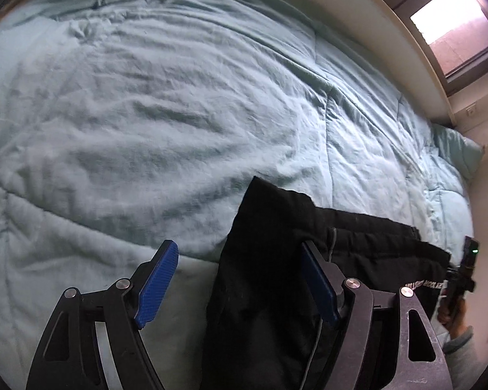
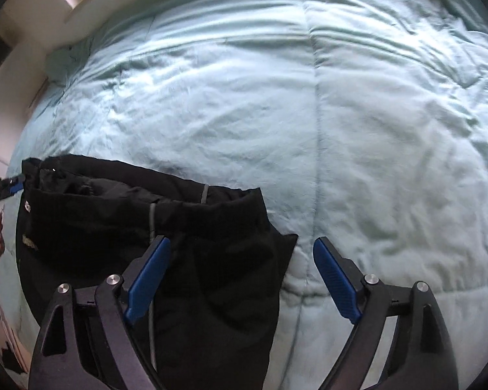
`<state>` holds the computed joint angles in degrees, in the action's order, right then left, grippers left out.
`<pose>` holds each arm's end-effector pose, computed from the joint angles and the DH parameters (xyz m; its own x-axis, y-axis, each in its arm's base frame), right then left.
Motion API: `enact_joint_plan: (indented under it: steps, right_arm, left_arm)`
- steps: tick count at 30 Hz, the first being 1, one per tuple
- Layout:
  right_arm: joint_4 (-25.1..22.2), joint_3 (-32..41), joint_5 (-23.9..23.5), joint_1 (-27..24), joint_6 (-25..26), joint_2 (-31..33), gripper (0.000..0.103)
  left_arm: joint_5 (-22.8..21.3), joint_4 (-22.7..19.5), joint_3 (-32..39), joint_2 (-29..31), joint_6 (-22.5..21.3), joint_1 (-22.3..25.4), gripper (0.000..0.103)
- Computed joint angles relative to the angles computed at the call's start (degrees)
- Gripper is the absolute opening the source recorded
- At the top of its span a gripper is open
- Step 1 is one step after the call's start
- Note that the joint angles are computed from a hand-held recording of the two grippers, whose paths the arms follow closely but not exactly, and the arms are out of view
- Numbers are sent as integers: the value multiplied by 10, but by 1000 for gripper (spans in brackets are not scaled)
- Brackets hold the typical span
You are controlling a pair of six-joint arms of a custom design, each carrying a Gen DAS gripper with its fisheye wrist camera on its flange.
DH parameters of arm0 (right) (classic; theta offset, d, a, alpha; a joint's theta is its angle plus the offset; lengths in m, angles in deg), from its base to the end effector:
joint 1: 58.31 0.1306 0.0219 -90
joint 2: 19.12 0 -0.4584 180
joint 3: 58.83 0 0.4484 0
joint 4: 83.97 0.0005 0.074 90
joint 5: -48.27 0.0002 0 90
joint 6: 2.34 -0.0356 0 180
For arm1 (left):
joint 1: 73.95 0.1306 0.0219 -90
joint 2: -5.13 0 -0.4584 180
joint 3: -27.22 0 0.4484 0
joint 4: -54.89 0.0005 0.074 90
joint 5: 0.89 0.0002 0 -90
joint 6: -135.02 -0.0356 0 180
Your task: Fold large clothes
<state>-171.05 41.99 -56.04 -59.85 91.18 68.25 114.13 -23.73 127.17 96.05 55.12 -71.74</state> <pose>0.4674 -0.0043 0.5887 -0.9546 -0.0338 -0.2959 -0.1024 0.9702 0.2194 0.5092 0.0041 0.5597 -0.9417 -0.1954 -0.2738 -0.0535 0.8907 -0.4514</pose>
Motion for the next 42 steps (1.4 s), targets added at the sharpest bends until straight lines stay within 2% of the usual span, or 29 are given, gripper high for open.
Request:
enact_joint_plan:
  steps: [2,3,4,5,6,7,8,9,11,15,17,19,21,22,24,25,27,31,33,35,37,38,39,40,41,42]
  right_arm:
    - [6,-5,-12,0,-4,5,91]
    - [12,-9,-18,1,-8,6,87]
    - [17,-12,-24,3,-11,7,81]
    - [18,-13,-21,6,-18,8,62]
    - [22,-14,-7,11,-30,7,48]
    - [33,-16,5,16,-38,0,41]
    - [49,-21,25,21,-43,-13,30]
    - [56,-23,41,24,-45,-23,28]
    - [68,-24,70,28,-52,-43,25]
    - [88,15,130,40,-61,-68,22]
    - [102,45,183,61,-54,-61,22]
    - [112,64,212,71,-57,-46,21]
    - [111,72,213,70,-66,-21,22]
    - [103,69,214,70,-72,-4,22]
    - [85,51,213,72,-74,25,22]
    - [76,39,212,73,-72,36,22]
    - [55,14,190,69,-80,57,24]
    - [58,4,152,51,-124,60,27]
    - [44,15,129,37,-147,59,38]
    - [44,24,128,31,-157,42,39]
    - [49,35,138,36,-158,18,40]
    - [54,40,158,44,-157,0,43]
    - [58,47,179,54,-155,-12,54]
    - [64,51,208,70,-151,-31,62]
    - [72,52,232,88,-148,-48,78]
    - [79,54,249,109,-150,-62,92]
  left_arm:
    - [55,2,-4,9,8,6,77]
    - [80,8,-8,13,16,6,77]
    - [81,17,-11,12,26,0,77]
    - [72,21,-12,11,33,-5,70]
    - [44,25,-11,8,37,-16,39]
    - [9,25,-10,4,34,-26,31]
    - [-23,34,-14,-7,33,-35,28]
    - [-32,42,-19,-19,39,-37,22]
    - [-35,57,-23,-38,60,-34,16]
    - [-28,96,18,-61,83,-32,15]
    - [-60,106,54,-52,78,-47,15]
    - [-110,94,82,-24,74,-62,16]
    - [-135,71,84,5,74,-65,16]
    - [-161,59,78,19,72,-72,16]
    - [-204,42,59,39,61,-83,17]
    - [-211,32,42,53,55,-88,20]
    - [-208,22,24,70,63,-89,23]
    - [-198,17,32,73,55,-81,29]
    - [-172,13,39,62,48,-68,29]
    - [-150,23,40,37,46,-53,29]
    - [-150,32,40,6,44,-45,30]
    - [-156,36,40,-10,42,-45,30]
    - [-164,35,43,-25,38,-47,33]
    - [-176,33,43,-47,30,-54,42]
    - [-183,31,48,-54,28,-62,49]
    - [-187,31,42,-77,24,-76,63]
